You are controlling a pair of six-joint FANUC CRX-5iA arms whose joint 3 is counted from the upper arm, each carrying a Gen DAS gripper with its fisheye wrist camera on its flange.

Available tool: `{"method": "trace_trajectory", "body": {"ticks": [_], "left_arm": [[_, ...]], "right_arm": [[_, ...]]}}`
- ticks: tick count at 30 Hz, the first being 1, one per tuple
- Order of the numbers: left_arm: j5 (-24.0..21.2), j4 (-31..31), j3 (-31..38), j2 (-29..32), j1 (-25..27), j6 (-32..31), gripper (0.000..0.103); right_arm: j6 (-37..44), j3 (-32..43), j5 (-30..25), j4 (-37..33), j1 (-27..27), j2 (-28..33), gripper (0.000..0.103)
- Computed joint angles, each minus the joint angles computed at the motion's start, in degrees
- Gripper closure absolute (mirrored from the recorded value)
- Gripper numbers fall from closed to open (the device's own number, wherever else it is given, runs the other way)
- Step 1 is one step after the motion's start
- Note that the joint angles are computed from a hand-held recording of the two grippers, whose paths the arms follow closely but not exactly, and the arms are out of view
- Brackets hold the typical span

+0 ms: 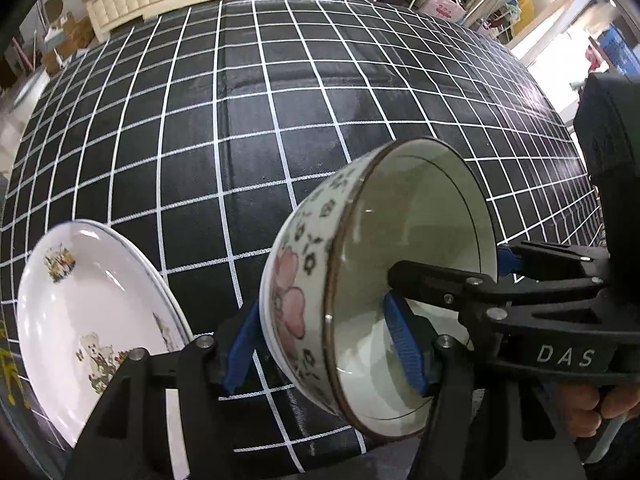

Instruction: Organize plates and bowls

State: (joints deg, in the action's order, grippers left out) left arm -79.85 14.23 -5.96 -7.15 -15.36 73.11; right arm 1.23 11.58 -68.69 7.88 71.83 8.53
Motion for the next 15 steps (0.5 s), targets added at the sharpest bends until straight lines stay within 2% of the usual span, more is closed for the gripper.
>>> {"method": "trace_trajectory", "body": {"ticks": [5,8,9,15], "left_arm": [[0.0,-0.6,1.2,0.4,-1.4,1.2,0.045],[-1.0,-0.2,1.8,0.5,-0.8,0.9,0.049],[-1.9,0.3,1.5,-0.2,1.0,-0.7,0.049],[-0.7,-2.2,3.9,0.0,2.6,-0.5,0.050]], "right_arm": [[-2.3,-0.7,0.9,-0.8,-0.1,-0.7,0.042],[-1.5,0.4,-0.6,0.5,0.4,-0.1,0.042],[-1.3,1.0,-1.0,1.0,0.6,0.2,0.042],[-0.1,4.7,-4.8,3.8,0.8,2.0,0.042]]}}
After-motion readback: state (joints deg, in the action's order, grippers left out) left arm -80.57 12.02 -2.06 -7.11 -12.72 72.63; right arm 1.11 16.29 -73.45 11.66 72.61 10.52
